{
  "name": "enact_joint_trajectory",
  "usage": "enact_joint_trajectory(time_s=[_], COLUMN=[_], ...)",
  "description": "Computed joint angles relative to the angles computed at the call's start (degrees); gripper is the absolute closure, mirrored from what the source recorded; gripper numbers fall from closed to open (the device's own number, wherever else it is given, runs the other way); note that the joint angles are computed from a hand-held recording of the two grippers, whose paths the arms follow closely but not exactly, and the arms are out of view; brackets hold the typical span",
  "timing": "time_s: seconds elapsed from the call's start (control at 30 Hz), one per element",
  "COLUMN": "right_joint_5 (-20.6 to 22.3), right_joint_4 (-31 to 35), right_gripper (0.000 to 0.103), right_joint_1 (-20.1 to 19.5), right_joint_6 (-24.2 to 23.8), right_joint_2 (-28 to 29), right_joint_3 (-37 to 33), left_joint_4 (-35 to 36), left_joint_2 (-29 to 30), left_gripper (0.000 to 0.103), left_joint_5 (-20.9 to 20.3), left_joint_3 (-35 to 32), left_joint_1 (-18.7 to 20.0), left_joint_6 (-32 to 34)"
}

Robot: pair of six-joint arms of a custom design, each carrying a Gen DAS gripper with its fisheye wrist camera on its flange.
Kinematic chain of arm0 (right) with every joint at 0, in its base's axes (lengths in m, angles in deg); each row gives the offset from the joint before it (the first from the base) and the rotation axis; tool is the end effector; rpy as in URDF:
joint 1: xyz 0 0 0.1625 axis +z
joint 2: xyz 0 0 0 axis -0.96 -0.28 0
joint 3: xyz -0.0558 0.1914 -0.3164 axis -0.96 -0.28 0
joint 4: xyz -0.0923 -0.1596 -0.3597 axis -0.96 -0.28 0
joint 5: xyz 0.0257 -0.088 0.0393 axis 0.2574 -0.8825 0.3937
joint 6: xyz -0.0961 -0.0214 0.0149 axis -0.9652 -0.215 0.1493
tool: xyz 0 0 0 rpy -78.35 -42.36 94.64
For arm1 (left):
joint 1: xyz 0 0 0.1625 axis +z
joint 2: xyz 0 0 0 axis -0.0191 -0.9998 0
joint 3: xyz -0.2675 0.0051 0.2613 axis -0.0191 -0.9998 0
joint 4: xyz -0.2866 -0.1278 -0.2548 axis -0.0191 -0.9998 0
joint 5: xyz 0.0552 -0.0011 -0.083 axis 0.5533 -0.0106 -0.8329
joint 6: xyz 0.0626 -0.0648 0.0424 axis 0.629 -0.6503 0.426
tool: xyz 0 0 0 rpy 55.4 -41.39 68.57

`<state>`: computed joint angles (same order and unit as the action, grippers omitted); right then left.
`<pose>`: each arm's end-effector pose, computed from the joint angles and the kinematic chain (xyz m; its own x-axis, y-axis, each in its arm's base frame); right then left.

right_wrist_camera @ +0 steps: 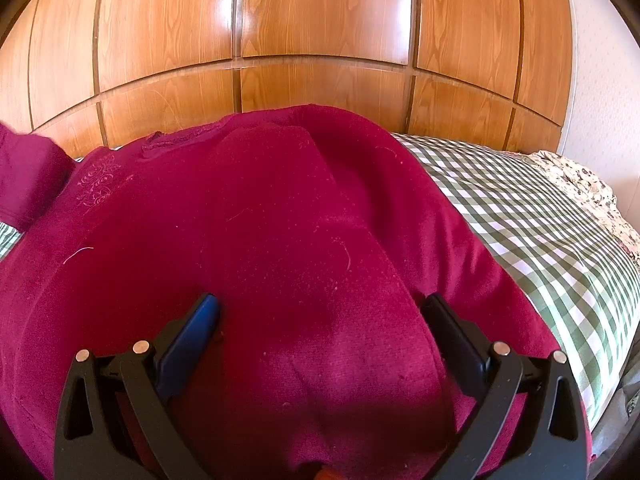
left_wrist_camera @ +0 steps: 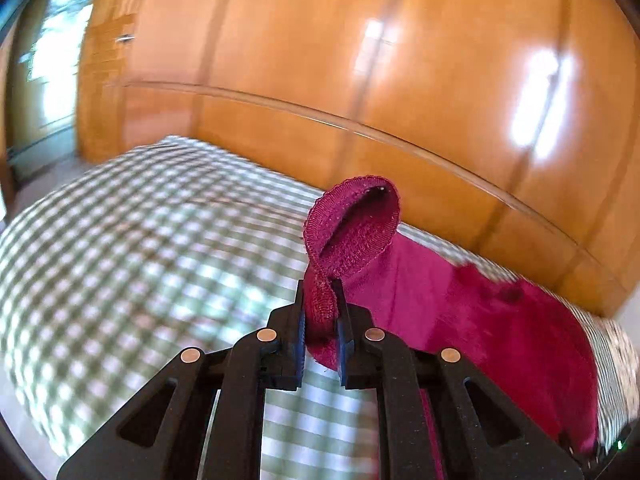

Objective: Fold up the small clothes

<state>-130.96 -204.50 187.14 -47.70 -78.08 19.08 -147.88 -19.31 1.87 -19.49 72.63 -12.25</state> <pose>0.3292 -0.6182 0.0529 -0.6969 0.1428 0.7028 -0.5275 0.5619 -0.6372 -0.0195 -0.6880 0.5321 -0.8495 -0.2295 -0.4751 0.3229 0.4862 -0.8120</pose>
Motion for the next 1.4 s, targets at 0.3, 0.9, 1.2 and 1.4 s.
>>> enact_joint_trajectory(time_s=[0.3,0.9,1.2,1.4], right_joint_5=[0.02,-1.53,1.61,-1.24], right_joint_4=[-0.07,4.87,4.42,10.47], right_gripper=[0.002,0.002,0.002,0.011], right_joint_1=[-0.02,0.38,0.97,-1.83], right_joint_6=[-0.06,2.44,2.97,10.95], right_joint_2=[0.09,-0.08,-12.54,-25.18], right_joint_3=[-0.08,-1.59,10.33,22.91], left_joint_4=[-3.33,-4.90,3.05,2.67], left_joint_2=[4.12,-5.40,-0.94,-3.28], left_gripper=[0.092,0.021,0.020,0.008], left_joint_5=[9.53,2.15,-1.56,-7.88], left_joint_3=[-11.76,14.89,19.81,21.59], left_joint_1=[4.67,-3.19,-4.76,-3.65], left_joint_6=[1.32,-8.74,0.30,0.60])
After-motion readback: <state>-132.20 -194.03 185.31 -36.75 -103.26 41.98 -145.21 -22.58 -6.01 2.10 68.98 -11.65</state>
